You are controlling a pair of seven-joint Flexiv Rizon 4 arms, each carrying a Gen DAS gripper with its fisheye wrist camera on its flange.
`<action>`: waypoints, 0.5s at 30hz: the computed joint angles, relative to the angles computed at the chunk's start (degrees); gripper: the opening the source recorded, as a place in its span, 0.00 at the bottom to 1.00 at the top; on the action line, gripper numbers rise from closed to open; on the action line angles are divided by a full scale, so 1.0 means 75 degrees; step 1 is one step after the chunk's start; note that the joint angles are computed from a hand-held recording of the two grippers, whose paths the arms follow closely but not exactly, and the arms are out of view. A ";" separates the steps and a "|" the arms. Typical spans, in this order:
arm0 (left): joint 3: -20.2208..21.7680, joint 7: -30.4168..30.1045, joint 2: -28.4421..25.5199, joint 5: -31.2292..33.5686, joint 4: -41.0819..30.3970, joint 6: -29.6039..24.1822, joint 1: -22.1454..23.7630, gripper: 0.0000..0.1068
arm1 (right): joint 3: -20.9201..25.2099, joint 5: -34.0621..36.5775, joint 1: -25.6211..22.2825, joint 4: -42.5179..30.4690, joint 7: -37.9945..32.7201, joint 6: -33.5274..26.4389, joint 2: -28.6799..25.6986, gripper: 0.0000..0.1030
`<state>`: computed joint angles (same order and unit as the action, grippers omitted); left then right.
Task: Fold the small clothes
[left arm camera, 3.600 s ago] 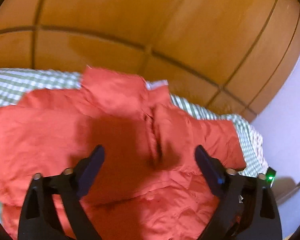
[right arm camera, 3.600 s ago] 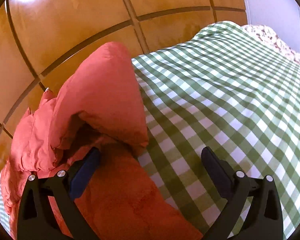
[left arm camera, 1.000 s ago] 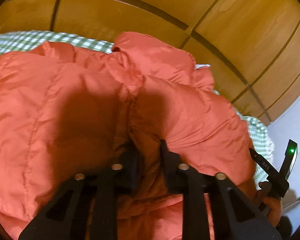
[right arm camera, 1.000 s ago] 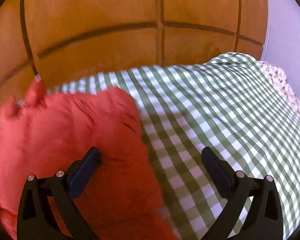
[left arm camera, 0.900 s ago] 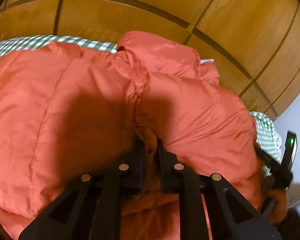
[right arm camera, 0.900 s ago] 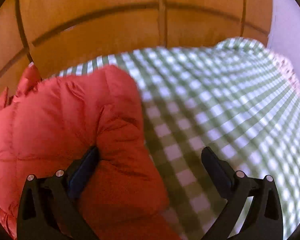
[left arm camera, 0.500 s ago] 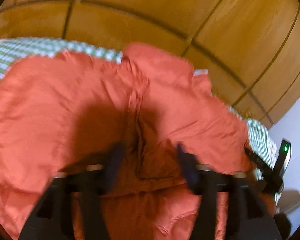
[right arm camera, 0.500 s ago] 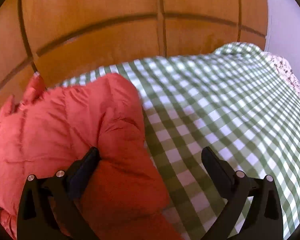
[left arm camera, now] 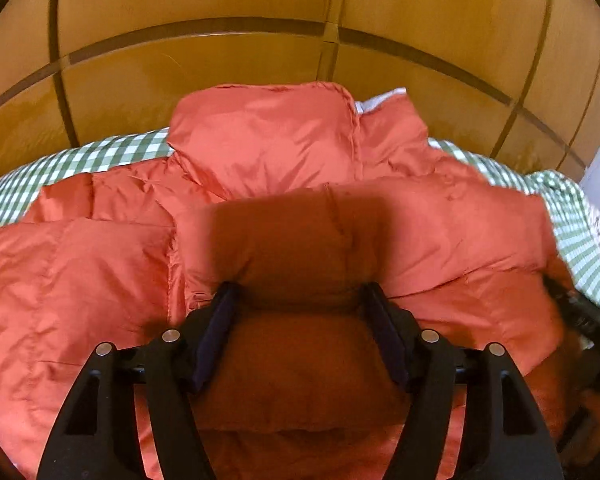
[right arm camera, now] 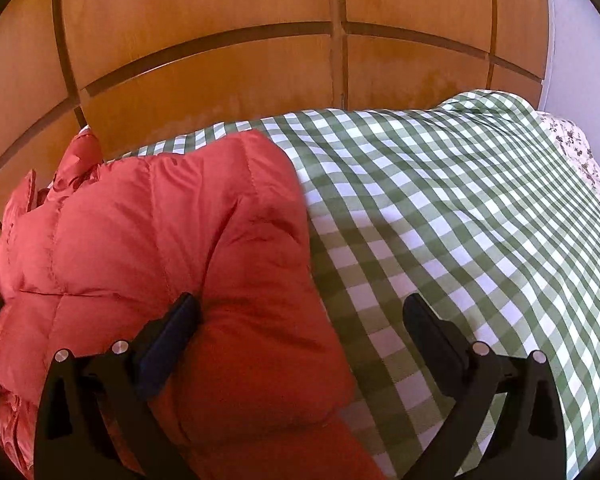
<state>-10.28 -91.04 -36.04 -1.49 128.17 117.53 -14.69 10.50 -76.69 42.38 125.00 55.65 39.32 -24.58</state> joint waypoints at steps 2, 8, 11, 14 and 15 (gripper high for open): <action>0.0021 -0.0001 -0.0313 0.0166 -0.0016 0.0489 0.0033 0.63 | -0.0037 -0.0157 -0.0079 0.0052 0.0115 0.0171 0.0001 0.98; -0.0890 -0.0394 -0.0338 0.1193 0.0196 0.0582 0.1273 0.67 | -0.0059 -0.0419 -0.0241 0.0147 0.0346 0.0485 0.0020 0.98; -0.1290 -0.0827 0.0120 0.1660 0.0818 0.0580 0.1890 0.78 | -0.0076 -0.0623 -0.0354 0.0213 0.0519 0.0709 0.0050 0.98; -0.1402 -0.1240 0.0556 0.2187 0.1540 0.0879 0.2421 0.84 | -0.0130 -0.1051 -0.0620 0.0328 0.0873 0.1267 0.0096 0.98; -0.1386 -0.1367 0.0672 0.2368 0.1774 0.1011 0.2589 0.84 | -0.0132 -0.1217 -0.0738 0.0387 0.1026 0.1510 0.0139 0.98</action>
